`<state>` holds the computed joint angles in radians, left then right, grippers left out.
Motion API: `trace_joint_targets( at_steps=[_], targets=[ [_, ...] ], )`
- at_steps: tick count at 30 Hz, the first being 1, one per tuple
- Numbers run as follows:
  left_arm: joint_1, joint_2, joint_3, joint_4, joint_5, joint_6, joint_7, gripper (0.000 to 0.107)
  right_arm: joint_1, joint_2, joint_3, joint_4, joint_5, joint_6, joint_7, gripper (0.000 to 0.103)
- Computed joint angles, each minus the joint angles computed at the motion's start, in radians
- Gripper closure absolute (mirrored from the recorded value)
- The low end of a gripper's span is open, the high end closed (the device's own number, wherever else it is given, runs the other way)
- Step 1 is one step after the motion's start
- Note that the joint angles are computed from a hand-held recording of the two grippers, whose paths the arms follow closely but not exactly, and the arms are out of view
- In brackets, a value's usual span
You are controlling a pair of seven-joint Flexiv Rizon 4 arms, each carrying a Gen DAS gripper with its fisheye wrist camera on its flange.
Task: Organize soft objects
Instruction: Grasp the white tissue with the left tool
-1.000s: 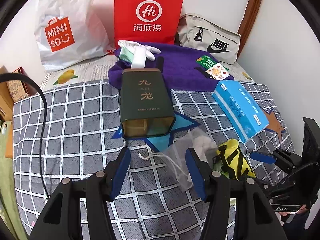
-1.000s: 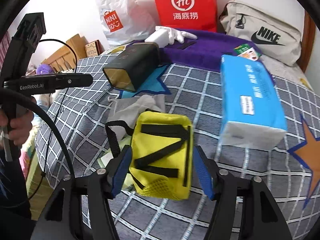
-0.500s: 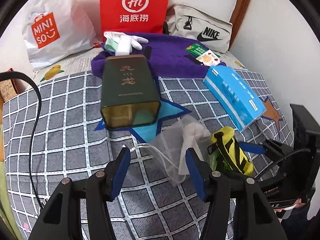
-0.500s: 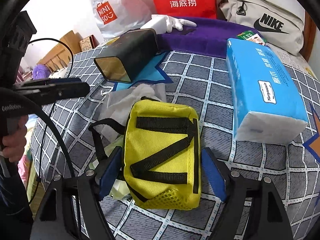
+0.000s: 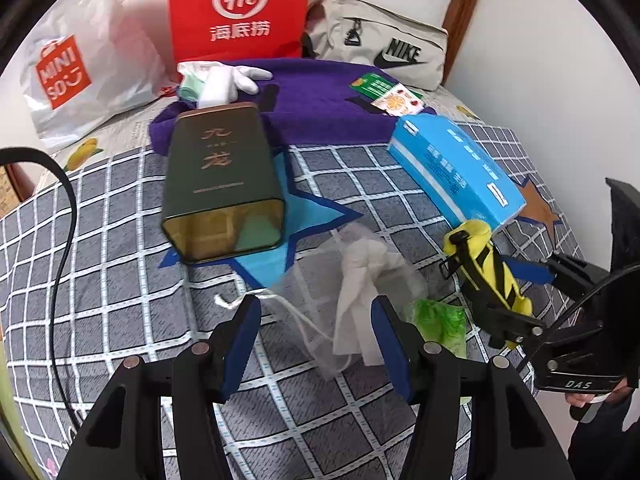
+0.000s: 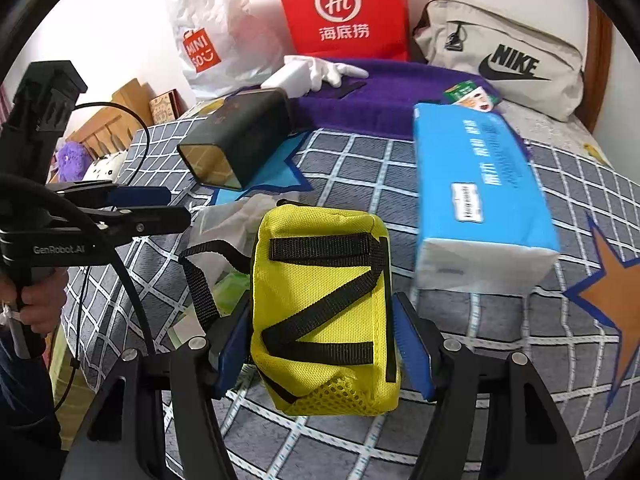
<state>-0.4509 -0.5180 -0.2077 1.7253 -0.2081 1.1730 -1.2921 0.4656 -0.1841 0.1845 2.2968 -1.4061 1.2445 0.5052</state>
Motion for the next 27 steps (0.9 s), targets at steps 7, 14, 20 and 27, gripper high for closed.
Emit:
trace_joint_targets(
  at_steps=[7, 14, 20, 27],
  targets=[
    [-0.012, -0.038, -0.015, -0.039, 0.01, -0.019, 0.032, 0.052, 0.0, 0.053, 0.017, 0.047, 0.023, -0.027, -0.003, 0.038],
    [-0.049, -0.075, 0.0, -0.088, 0.046, -0.007, 0.06, 0.052, 0.007, 0.074, 0.034, 0.054, 0.027, -0.057, 0.008, 0.038],
    [-0.097, -0.119, 0.05, -0.152, 0.123, -0.016, 0.046, 0.062, 0.013, 0.07, 0.041, 0.056, 0.031, -0.054, 0.009, 0.038],
    [-0.094, -0.142, 0.045, -0.171, 0.132, -0.02, 0.046, 0.084, 0.008, 0.071, 0.035, 0.067, 0.011, -0.034, 0.046, 0.038]
  ],
)
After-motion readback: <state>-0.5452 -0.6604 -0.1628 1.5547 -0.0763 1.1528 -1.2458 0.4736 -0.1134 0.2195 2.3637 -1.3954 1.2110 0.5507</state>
